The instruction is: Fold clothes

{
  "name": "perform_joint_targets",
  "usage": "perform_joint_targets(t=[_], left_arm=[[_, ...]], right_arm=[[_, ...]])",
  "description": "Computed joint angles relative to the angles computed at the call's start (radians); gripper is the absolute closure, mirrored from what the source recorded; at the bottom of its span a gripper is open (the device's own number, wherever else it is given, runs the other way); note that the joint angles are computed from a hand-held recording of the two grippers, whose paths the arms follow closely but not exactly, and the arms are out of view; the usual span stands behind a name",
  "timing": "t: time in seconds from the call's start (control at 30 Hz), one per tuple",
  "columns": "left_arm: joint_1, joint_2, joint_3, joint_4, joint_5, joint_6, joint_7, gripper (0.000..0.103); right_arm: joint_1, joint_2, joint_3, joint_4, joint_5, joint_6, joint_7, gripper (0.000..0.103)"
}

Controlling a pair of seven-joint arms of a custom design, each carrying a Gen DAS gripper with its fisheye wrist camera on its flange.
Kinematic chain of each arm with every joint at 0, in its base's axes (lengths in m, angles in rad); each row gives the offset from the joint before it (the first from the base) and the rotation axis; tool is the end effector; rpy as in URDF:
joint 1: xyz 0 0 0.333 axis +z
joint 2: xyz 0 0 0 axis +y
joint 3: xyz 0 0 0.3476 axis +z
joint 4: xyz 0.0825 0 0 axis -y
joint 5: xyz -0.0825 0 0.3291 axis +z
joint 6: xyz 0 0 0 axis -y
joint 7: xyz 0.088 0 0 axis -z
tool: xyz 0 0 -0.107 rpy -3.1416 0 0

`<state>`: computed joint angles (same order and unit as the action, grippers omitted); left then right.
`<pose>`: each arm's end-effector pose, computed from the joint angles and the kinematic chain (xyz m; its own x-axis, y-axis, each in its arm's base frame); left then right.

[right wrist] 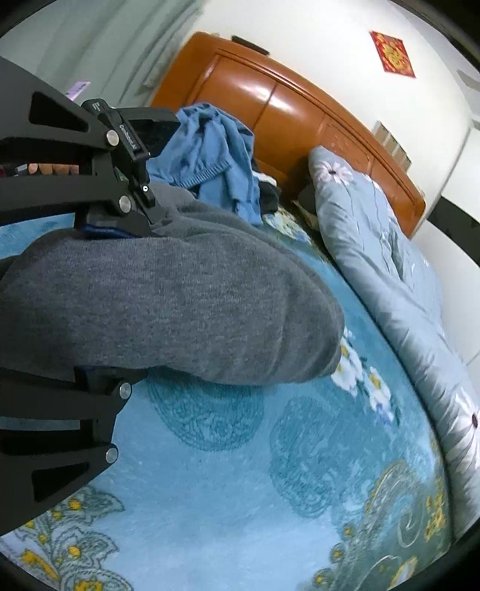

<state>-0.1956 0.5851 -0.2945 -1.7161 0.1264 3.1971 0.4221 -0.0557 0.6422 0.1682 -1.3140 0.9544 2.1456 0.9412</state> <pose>0.6317 -0.2948 0.4350 0.2932 -0.5883 0.7537 -0.6807 -0.6820 -0.2675 0.7186 0.0799 0.4503 0.3355 -0.6377 -0.6934 -0.9038 -0.0104 -0.4277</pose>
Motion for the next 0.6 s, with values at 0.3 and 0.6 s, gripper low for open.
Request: perform_joint_targets(t=[0.3, 0.6], left_arm=[[-0.09, -0.028, 0.011, 0.145, 0.053, -0.101, 0.074, 0.061], [-0.196, 0.136, -0.012, 0.546, 0.026, -0.33, 0.235, 0.061]], right_arm=[[-0.084, -0.047, -0.009, 0.017, 0.036, -0.143, -0.078, 0.058], [-0.168, -0.121, -0.063, -0.005, 0.086, -0.175, -0.181, 0.059]])
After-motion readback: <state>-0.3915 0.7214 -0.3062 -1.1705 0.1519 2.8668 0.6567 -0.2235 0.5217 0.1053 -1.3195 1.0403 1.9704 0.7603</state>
